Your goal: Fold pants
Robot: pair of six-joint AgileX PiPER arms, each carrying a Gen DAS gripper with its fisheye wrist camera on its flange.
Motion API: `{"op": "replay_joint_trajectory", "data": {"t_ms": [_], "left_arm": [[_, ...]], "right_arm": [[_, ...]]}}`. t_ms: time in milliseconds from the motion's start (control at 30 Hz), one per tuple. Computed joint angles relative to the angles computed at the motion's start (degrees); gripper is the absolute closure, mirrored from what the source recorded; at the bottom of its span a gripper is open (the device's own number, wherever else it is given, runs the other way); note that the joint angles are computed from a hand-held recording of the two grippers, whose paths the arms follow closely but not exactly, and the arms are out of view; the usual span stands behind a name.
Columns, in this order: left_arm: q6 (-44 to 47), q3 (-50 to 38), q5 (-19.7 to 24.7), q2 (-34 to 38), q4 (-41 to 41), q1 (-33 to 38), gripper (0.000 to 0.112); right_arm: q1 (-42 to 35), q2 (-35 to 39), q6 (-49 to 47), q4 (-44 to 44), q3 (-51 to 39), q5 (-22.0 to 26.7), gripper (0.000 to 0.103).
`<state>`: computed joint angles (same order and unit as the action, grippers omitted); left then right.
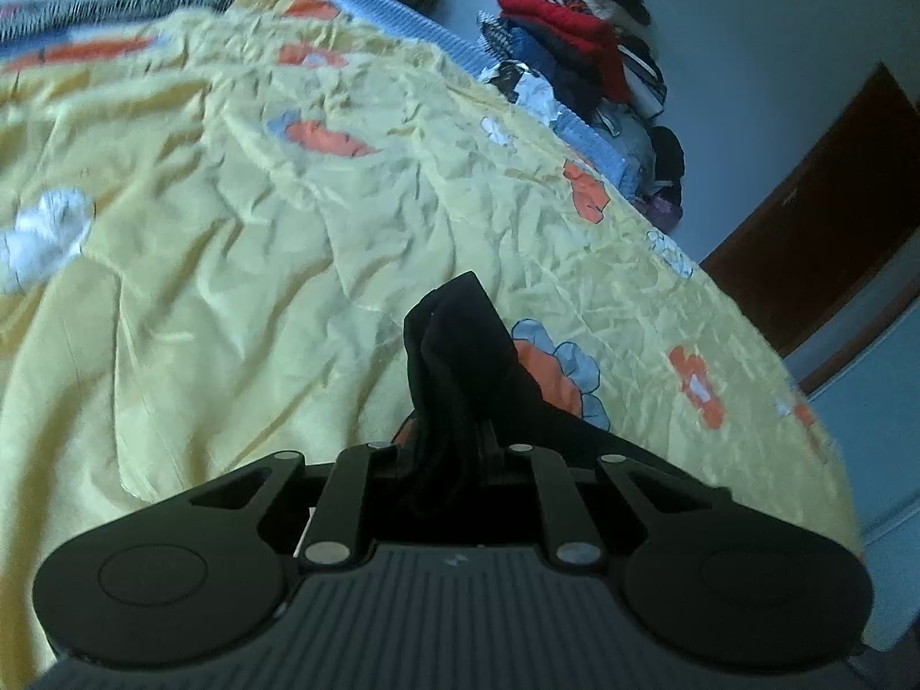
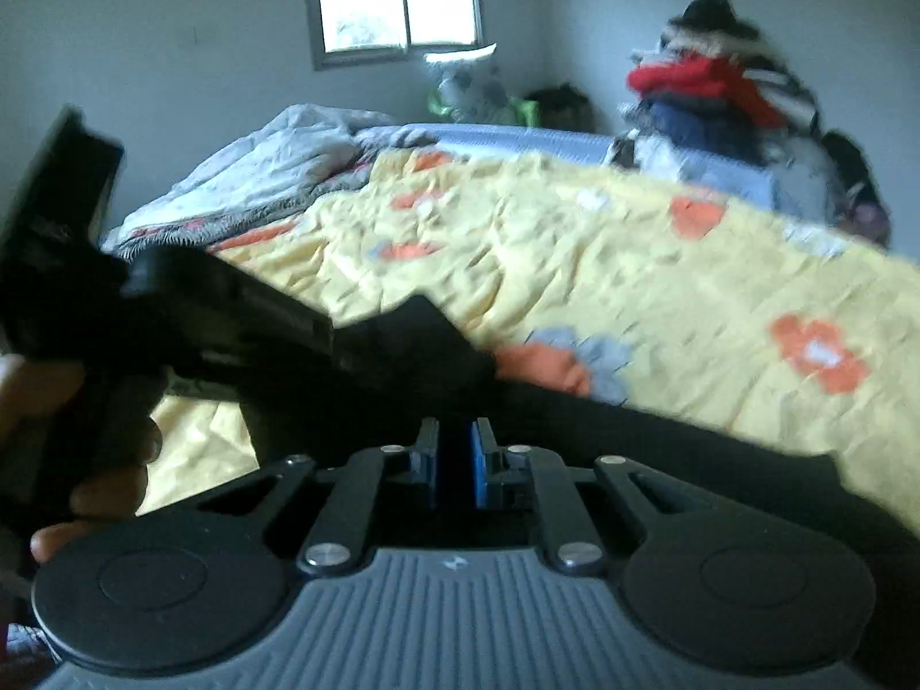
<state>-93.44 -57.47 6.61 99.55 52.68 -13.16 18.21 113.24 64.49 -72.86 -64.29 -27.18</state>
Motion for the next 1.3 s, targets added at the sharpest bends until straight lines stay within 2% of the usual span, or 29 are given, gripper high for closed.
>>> {"op": "replay_joint_trajectory", "data": {"t_ms": [67,167,267,367,567,700,833,1033,1300], "left_arm": [[-6.2,-0.4,2.9,-0.5,6.2,-1.9,0.097],[-12.7,-1.4,8.8,-0.6,13.3,-5.7,0.097],[-13.6,-2.4,13.1,-0.6,15.0,-8.9,0.097],[-13.0,-3.6,15.6,-0.8,15.0,-11.6,0.097],[-12.2,-8.3,23.5,0.1,18.1,-20.2,0.097],[-11.8,-10.6,24.4,0.9,18.1,-23.4,0.096],[-9.0,-14.2,26.0,2.9,16.6,-27.3,0.095],[-3.9,-22.1,30.3,8.3,16.5,-34.3,0.092],[2.2,-33.3,31.2,16.2,14.0,-39.5,0.090]], "right_arm": [[-0.1,2.3,4.6,-2.5,-2.1,-3.2,0.092],[0.3,4.4,8.6,-4.6,-4.3,-4.8,0.092],[-0.2,4.5,8.9,-4.8,-4.2,-6.1,0.092],[-2.6,4.3,11.2,-5.0,-2.6,-9.8,0.092],[-5.9,-0.6,9.6,-3.5,2.8,-12.7,0.092],[-10.1,-2.4,12.5,-4.1,5.0,-16.9,0.092],[-16.8,-2.8,15.6,-4.6,8.1,-25.9,0.092],[-26.4,-2.8,17.6,-5.6,11.6,-35.1,0.092],[-37.8,-3.0,18.1,-8.6,14.1,-41.0,0.091]]}}
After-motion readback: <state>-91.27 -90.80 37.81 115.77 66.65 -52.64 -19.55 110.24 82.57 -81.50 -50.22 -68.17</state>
